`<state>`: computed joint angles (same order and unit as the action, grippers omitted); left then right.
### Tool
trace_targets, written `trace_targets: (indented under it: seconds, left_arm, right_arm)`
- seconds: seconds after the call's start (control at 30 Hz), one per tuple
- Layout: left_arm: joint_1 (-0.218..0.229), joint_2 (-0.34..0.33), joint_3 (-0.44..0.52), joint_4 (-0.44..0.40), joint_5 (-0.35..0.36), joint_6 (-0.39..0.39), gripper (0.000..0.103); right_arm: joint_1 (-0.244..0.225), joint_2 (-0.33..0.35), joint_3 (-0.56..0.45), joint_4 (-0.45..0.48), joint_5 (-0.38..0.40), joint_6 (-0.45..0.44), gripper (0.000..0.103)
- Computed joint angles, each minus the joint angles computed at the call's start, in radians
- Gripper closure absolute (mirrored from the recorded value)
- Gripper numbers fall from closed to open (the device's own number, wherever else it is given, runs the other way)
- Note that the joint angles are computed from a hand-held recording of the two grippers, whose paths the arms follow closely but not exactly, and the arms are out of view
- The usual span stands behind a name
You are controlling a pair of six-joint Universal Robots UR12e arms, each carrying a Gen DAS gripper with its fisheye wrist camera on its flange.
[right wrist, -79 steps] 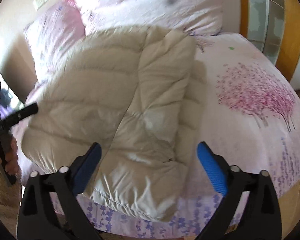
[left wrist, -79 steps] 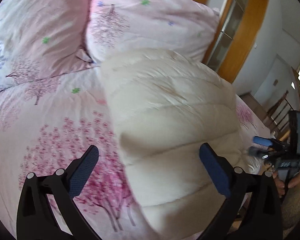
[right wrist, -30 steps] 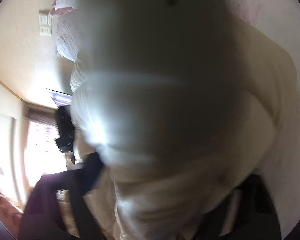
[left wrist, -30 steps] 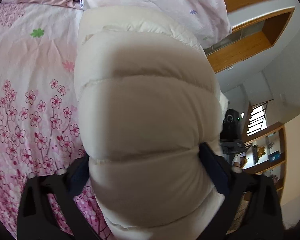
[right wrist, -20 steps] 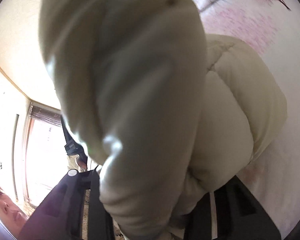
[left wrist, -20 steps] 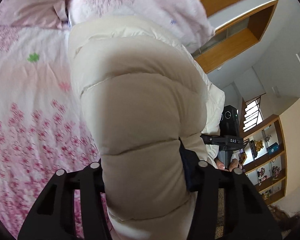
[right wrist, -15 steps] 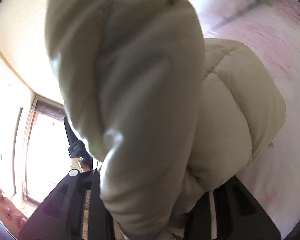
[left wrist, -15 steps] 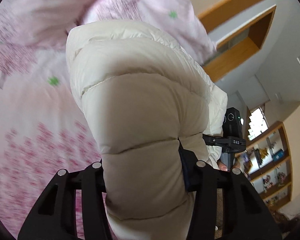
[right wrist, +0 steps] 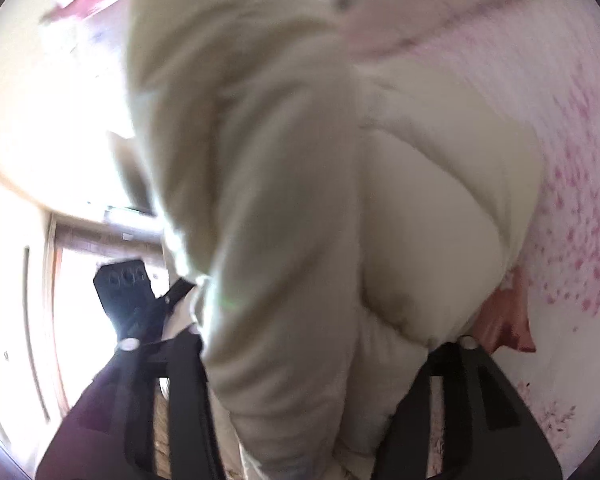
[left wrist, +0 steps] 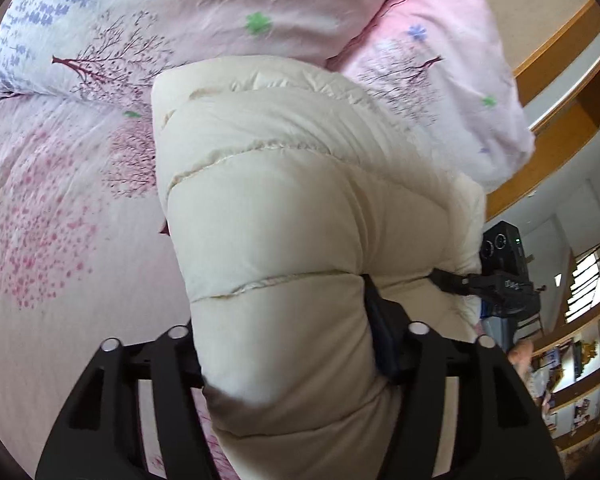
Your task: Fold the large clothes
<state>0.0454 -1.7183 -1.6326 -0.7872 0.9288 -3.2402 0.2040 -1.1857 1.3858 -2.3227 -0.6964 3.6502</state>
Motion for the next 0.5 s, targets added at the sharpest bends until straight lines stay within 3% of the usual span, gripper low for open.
trace_targets:
  seconds: [0.13,0.23,0.33,0.37,0.47,0.5]
  left_arm:
    - [-0.008,0.009,0.014,-0.032,0.036,0.015,0.034]
    - [-0.011,0.035,0.007,-0.007,0.086,0.004,0.034]
    - [-0.009,0.088,-0.051,0.115,0.164,-0.024,0.034]
    - [-0.017,0.106,-0.068,0.156,0.195,-0.030,0.034]
    - [-0.060,0.168,-0.139,0.272,0.312,0.001,0.028]
    - [-0.067,0.183,-0.160,0.295,0.329,0.016,0.025]
  right_arm:
    - [0.012,-0.036,-0.005,0.042,-0.148,-0.045,0.033]
    - [0.026,-0.095,0.028,-0.019,-0.323,-0.037,0.030]
    - [0.064,-0.165,0.090,-0.146,-0.570,-0.052,0.030]
    - [0.078,-0.186,0.117,-0.204,-0.621,-0.080,0.031]
    - [0.130,-0.232,0.178,-0.307,-0.682,-0.223,0.046]
    - [0.122,-0.245,0.202,-0.318,-0.678,-0.267,0.050]
